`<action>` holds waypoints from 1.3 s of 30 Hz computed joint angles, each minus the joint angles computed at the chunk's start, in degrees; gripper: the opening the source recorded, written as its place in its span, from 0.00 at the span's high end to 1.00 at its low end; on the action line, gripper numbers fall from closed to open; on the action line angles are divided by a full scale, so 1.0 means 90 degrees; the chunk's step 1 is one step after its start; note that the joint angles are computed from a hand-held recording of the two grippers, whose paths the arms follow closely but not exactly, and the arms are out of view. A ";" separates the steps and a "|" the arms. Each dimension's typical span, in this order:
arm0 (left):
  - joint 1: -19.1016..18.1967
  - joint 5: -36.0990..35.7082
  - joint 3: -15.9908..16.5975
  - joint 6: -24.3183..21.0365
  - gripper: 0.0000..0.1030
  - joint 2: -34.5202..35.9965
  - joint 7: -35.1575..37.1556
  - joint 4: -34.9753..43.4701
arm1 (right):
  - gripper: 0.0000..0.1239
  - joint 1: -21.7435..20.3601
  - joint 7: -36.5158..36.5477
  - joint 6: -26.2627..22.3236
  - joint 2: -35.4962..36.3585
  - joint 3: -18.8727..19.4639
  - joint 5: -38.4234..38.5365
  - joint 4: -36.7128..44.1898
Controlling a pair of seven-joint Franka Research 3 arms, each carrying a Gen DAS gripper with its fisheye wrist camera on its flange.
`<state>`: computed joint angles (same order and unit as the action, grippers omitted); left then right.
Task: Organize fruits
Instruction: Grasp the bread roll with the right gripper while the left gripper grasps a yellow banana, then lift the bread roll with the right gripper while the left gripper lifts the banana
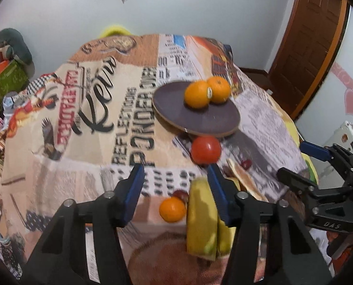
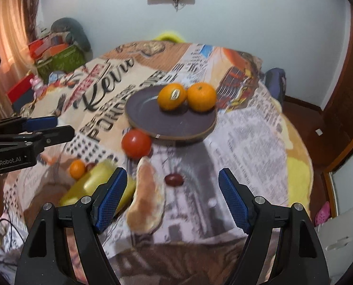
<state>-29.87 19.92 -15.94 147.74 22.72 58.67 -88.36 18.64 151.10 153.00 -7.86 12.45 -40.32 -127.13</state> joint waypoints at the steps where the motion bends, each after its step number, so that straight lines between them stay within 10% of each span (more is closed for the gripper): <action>1: 0.0030 -0.0079 -0.0049 0.0003 0.55 -0.0016 0.0052 -0.0070 | 0.40 0.0033 -0.0091 0.0066 0.0027 -0.0013 0.0112 -0.0040; 14: 0.0131 -0.0782 -0.0373 -0.0052 0.67 -0.0245 0.0730 -0.0791 | 0.68 0.0324 -0.1133 0.0533 0.0318 -0.0143 0.1464 -0.0389; 39: 0.0219 -0.1338 -0.0464 -0.0175 0.63 -0.0022 0.1045 -0.0684 | 0.80 0.0230 -0.1624 0.0710 0.0008 -0.0141 0.2163 -0.0901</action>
<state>-27.91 7.88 -20.12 146.16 22.53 68.08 -94.52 20.70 136.49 159.39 -7.79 11.19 -20.86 -135.23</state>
